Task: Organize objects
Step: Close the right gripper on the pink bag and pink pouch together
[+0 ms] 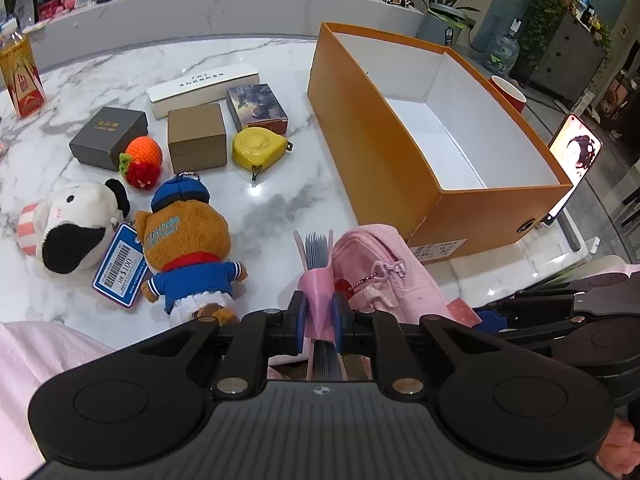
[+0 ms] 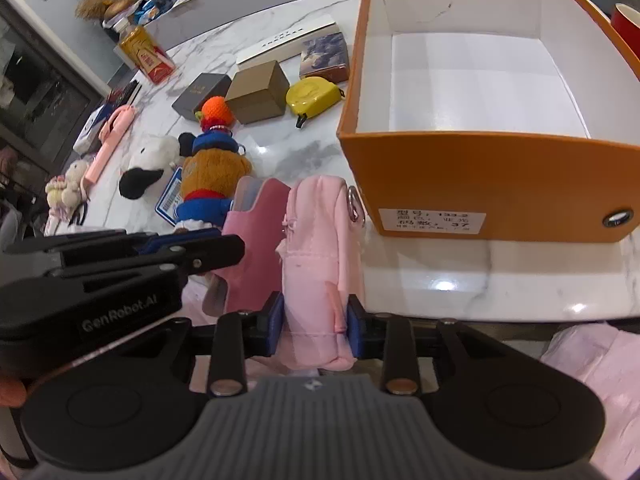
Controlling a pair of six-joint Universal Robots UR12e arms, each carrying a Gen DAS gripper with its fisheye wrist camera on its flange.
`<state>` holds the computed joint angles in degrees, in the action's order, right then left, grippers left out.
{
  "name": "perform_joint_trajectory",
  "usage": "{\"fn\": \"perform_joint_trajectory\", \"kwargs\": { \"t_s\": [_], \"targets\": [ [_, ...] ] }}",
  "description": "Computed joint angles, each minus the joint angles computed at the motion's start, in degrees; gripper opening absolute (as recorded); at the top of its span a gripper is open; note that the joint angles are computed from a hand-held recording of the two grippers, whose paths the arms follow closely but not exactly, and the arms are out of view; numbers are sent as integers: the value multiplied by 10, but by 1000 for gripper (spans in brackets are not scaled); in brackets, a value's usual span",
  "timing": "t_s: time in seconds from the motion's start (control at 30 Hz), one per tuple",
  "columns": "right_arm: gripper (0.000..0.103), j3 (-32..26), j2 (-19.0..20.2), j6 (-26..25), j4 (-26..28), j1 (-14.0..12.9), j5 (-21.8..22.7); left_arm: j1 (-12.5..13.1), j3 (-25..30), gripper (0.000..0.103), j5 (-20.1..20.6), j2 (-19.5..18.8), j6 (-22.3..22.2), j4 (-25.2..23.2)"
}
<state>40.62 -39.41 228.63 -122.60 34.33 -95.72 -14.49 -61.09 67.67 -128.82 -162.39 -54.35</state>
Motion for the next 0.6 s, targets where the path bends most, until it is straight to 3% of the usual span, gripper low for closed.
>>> {"fn": "perform_joint_trajectory", "kwargs": {
  "t_s": [0.2,0.27,0.37,0.6],
  "targets": [
    [42,-22,8,-43,26,3,-41,4,7,18,-26,-4,-11,-19],
    [42,-14,4,-45,18,2,-37,6,12,19,-44,-6,-15,-30],
    [40,-2,0,-42,6,-1,-25,3,15,22,-37,-9,-21,-24],
    [42,9,-6,-46,-5,-3,-18,0,38,30,-29,-22,-28,-66]
  ]
}}
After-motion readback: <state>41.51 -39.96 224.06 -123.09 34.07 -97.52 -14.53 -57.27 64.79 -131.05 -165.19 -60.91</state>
